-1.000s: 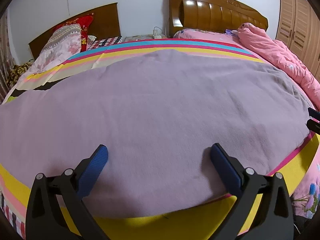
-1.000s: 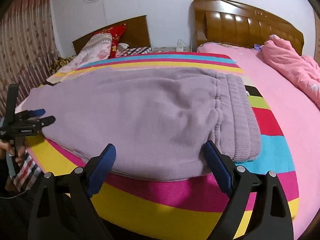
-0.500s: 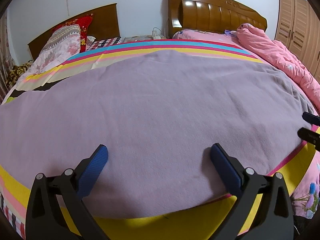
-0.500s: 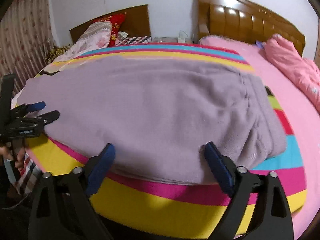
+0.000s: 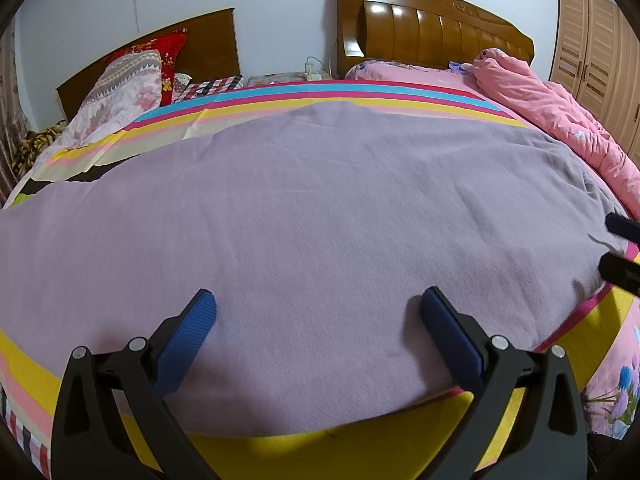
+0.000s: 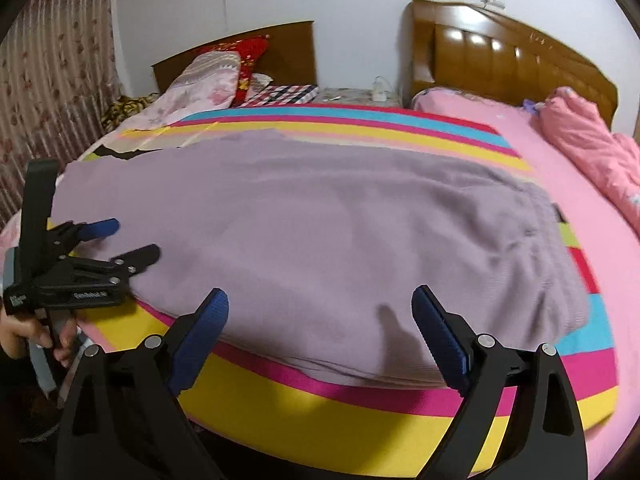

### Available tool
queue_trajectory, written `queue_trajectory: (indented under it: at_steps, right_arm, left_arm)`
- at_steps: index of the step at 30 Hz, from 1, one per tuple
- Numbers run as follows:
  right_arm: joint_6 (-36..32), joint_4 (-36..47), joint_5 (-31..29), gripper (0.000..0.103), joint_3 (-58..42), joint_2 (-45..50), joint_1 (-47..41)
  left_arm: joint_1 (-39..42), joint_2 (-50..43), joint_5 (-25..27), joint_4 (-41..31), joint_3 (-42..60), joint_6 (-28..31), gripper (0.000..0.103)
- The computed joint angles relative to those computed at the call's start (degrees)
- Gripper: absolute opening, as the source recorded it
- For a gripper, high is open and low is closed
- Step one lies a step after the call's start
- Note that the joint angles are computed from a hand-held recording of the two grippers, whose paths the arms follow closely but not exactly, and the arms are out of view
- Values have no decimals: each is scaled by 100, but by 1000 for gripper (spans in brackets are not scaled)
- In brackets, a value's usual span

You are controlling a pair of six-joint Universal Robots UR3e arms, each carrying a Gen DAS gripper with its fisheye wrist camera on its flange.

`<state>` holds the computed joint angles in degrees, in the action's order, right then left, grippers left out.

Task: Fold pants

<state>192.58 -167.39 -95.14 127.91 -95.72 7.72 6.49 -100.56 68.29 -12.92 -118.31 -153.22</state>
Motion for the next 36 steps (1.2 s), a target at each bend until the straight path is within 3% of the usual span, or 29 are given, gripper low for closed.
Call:
queue_trajectory:
  at_steps: [5,11,20,23,26,29,31,34,36]
  right_arm:
    - [69,99,-292,91,-323,554,293]
    - [-9,74,31,92,-161,436,60]
    - [188,895,-153,92,-707,520,186]
    - [608,1760,-757,92,-1445,745,542]
    - [633,1900,-1296,92,-2193,1160,997]
    - [380,1396,-1092,92,-2961,1783,1264]
    - [235,1221,-778,92,-3747,2451,1409]
    - [98,1525,-180,92,-5092,3433,1519]
    - [-35,1632,243,92,-6103,4137,1581]
  left_arm:
    - [-2,-2,5,8,-3,-4,102]
    - [-6,-12,0,-3,12,-7,102]
    - [114,23,-258,-121,15,85,101]
    - [697,345,-1248,-338,-345,260,101]
    - [1914,934,-2855,-1312,-761,897,101]
    - [2966,1222,-3548,-2098,-715,1200,101]
    - [3741,1019,-3966,-3349,-109,1537,101]
    - [4678,41,-4145,-4412,1161,1036,101]
    - [5110,-643,-4272,-4629,1942,636,101]
